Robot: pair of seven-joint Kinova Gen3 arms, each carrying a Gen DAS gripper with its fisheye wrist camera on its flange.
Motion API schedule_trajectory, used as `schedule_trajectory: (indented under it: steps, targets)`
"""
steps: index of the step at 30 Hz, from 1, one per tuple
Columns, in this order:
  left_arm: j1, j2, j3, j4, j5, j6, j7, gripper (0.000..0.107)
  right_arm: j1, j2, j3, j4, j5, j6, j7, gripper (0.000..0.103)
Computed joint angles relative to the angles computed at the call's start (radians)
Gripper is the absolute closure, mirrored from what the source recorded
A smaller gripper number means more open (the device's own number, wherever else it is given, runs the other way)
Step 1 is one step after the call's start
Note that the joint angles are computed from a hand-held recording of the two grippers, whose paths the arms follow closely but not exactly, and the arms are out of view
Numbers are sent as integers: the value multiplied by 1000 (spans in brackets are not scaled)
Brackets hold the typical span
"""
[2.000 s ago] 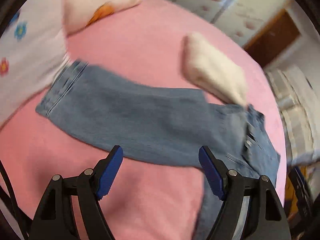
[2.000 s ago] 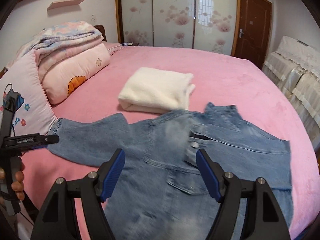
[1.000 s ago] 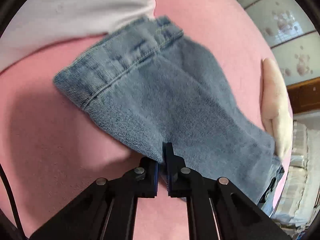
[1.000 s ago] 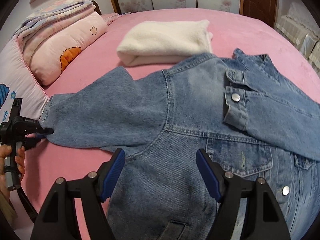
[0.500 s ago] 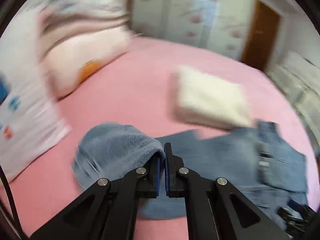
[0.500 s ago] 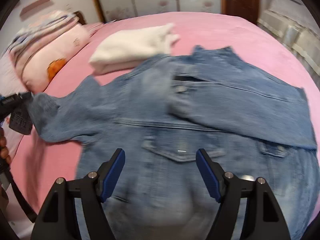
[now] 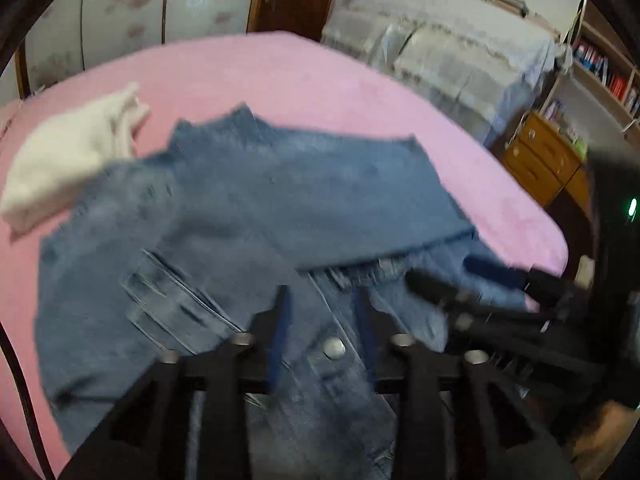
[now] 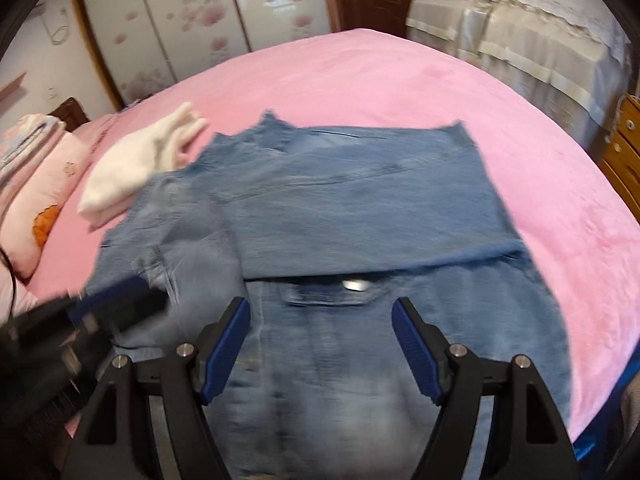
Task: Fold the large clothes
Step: 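Fold the sleeve across the jacket back with the left tool, then grasp the jacket side edge near the left tool's sleeve with the right tool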
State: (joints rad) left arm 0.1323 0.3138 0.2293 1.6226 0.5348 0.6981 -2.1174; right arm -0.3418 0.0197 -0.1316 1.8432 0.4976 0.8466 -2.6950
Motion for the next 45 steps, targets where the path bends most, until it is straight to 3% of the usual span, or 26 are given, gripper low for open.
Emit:
schedule_trajectory:
  steps: [2,5,9,18,20,23,28,32,34,36,37,42,43,44,45]
  targets:
    - [4,-17,-3,32,-7,-10,5,53,19,-14,14,32,-20,-21,30,29]
    - [-15,-60,-5,71,17,-9,-20,51,40,-24,18,63,-52,-58,66,29]
    - [-16,-142,-35,129,35,-42,10,39,53,-25,15,80,-99,-115,120,29]
    - [-102,-237,-152,266,104,-6,76,37,8,-23,-25,79,-96,-220,209,29]
    - [-114,-231,-165,277,83,8,114,37,-32,-20,-23,95,-45,-259,187,29]
    - [-127,-221,-180,298,48,13,160,37,-171,4,34,108,77,-283,165,29]
    - [-164,-207,-181,324,76,10,145,37,-386,99,85,84,281,-182,170,29]
    - [-189,-191,-180,334,108,3,132,37,-359,204,-28,35,411,-76,110,30]
    - [-191,-183,-177,329,106,6,142,37,-392,267,-25,-5,457,-2,93,30]
    - [-193,-181,-174,328,99,11,146,37,-414,296,-8,-28,470,30,96,42]
    - [-193,-177,-173,327,93,13,150,37,-412,306,-3,-43,457,34,117,62]
    - [-190,-173,-168,327,76,16,164,37,-365,297,18,-91,319,24,222,75]
    - [-191,-172,-166,326,78,16,165,37,-343,278,16,-95,279,7,257,80]
    - [-191,-169,-165,325,81,15,165,37,-328,254,17,-99,253,-4,285,91]
    - [-190,-166,-163,325,84,12,164,37,-318,228,18,-100,242,-16,311,91]
